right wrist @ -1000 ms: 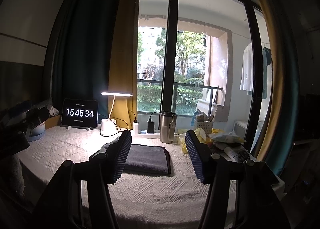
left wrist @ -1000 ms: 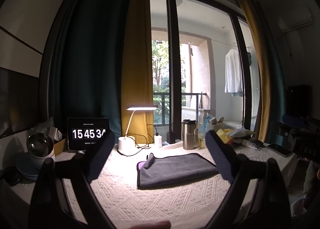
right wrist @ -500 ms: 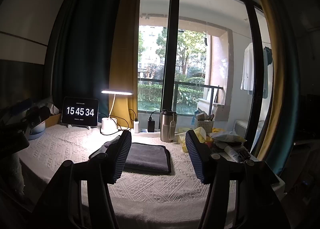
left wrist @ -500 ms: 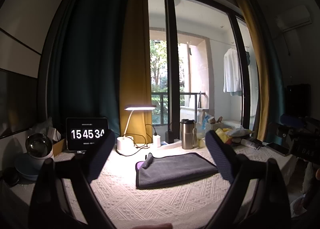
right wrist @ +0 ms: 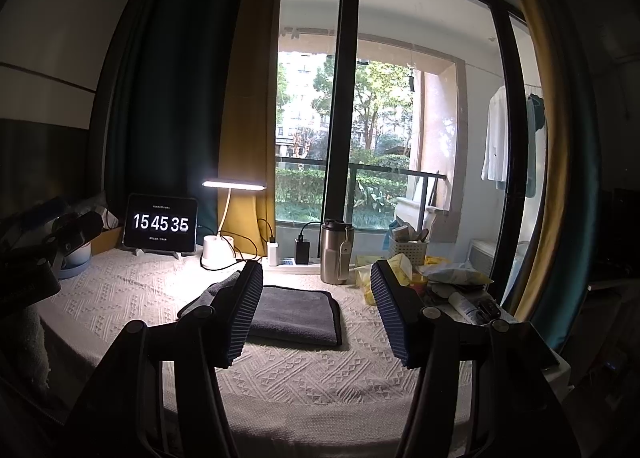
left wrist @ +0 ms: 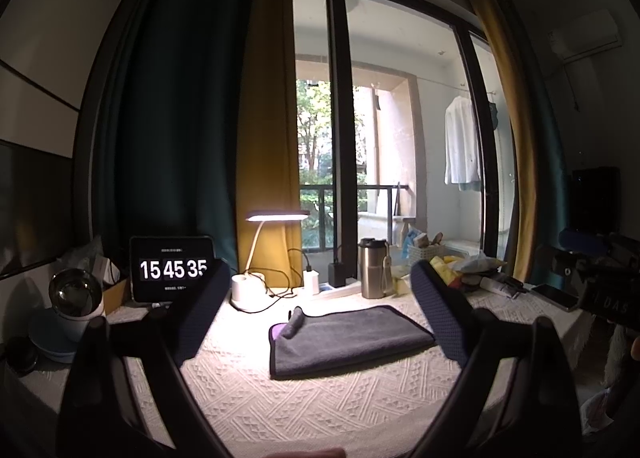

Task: Fold towel

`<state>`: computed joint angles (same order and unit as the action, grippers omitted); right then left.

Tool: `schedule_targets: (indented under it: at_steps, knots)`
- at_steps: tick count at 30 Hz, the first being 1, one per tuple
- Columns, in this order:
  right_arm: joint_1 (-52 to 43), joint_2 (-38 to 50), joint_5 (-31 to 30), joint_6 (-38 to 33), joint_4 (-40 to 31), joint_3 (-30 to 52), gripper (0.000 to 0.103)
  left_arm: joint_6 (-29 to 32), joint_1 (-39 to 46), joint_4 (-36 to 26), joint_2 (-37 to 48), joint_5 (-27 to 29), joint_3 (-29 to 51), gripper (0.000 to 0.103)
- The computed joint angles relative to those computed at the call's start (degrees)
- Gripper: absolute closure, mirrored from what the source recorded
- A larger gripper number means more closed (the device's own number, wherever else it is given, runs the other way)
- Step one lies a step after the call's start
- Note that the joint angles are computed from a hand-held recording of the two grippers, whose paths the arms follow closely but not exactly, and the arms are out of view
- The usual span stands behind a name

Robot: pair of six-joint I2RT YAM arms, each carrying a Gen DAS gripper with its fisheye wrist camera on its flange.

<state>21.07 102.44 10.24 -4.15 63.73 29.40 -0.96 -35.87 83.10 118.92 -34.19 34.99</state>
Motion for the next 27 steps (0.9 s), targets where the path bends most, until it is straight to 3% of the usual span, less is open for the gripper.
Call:
schedule_targets:
  at_steps: [27]
  knots:
    - [-0.22,0.79,-0.49,0.04,0.01,0.40,0.044,-0.70,0.28,-1.81,-0.40,1.02,0.34,0.011]
